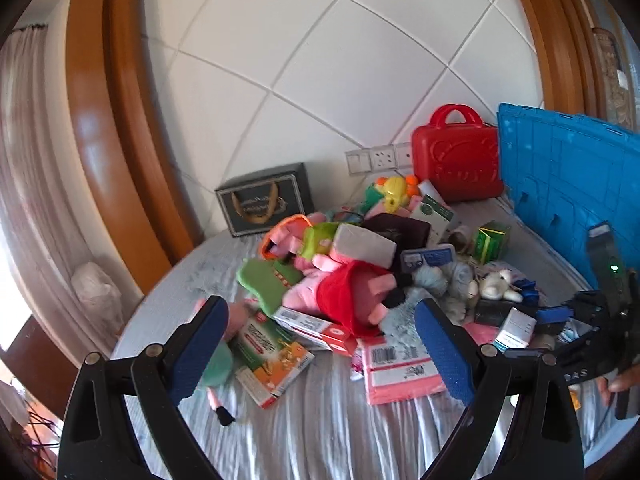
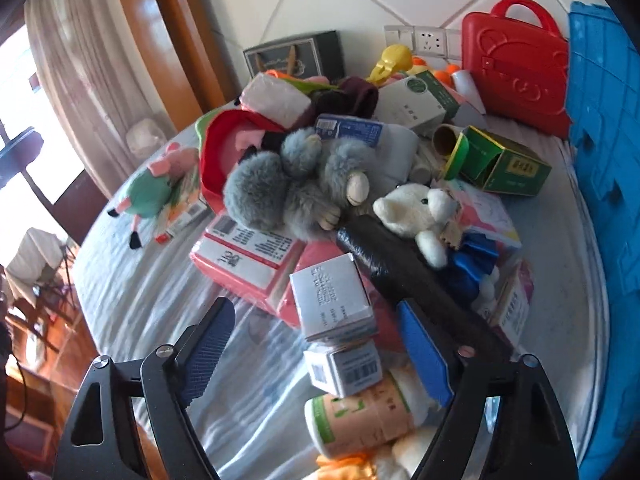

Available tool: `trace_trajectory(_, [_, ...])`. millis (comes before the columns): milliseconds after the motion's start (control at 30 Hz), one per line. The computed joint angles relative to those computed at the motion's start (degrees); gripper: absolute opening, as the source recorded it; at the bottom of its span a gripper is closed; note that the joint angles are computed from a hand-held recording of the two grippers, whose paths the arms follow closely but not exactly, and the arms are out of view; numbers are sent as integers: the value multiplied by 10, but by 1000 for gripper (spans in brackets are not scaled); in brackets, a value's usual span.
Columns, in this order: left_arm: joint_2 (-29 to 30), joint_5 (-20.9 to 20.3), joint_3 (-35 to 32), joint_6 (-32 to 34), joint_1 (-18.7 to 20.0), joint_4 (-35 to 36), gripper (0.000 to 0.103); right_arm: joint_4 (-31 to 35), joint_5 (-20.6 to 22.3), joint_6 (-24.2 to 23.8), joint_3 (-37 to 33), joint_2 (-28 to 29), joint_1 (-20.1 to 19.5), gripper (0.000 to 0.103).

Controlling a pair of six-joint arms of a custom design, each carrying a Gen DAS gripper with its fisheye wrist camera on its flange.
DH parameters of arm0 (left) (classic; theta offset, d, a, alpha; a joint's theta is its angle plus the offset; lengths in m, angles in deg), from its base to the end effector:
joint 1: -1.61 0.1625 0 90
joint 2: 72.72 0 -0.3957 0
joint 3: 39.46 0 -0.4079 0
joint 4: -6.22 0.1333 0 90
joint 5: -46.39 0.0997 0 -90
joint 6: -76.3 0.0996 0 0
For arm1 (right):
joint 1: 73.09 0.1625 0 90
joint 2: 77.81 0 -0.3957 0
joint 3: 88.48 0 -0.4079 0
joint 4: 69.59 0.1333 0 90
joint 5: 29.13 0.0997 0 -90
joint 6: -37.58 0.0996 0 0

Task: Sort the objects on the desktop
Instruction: 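Grasp the small silver printed box with the right tool, then grasp the narrow white box with red end with the left tool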

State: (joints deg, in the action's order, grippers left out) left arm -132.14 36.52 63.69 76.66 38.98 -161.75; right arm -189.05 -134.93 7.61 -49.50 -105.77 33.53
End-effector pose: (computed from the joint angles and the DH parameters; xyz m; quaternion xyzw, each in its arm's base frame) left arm -0.3269 -0.5409 0.2632 0.1567 0.7391 -0.4732 0.4530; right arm 0.3520 -0.8079 0.2107 0.3664 -0.9067 0.1419 0.1532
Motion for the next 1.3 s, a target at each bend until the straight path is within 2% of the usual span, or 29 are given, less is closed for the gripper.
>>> trace_trajectory(33, [-2,-7,4,2,3,3,96,2,1,-1,-4,3,0,77])
trace_trajectory(133, [-3,-25,15,18,9,2,96,15,-10,-3,-26,22,1,70])
trace_trajectory(200, [-6,-51,19,11,17,18,96,23,-14,-7,-42,35,1,57])
trace_trajectory(233, [-4,-61,20,9,21,23,96,30,-16,-5,-52,41,0,46])
trace_trajectory(267, [-2,-71,20,7,24,29,96,39,-19,1,-62,48,0,42])
trace_trajectory(400, [3,-109,24,13,36,33,96,37,-30,10,-64,57,-4,41])
trace_trajectory(500, [5,-138,27,19,46,26,96,3,-22,16,-39,46,-4,38])
trace_trajectory(633, [6,-163,32,8,64,32,96,8,-29,27,-61,59,-4,37])
trace_trajectory(767, [9,-172,26,-11,77,58,96,11,-26,47,-66,60,-6,37])
trace_trajectory(967, [28,-169,0,43,89,23,96,14,-16,63,-80,59,-6,37])
trace_trajectory(1300, [40,-163,-18,83,99,-16,96,27,-8,74,-114,70,-3,37])
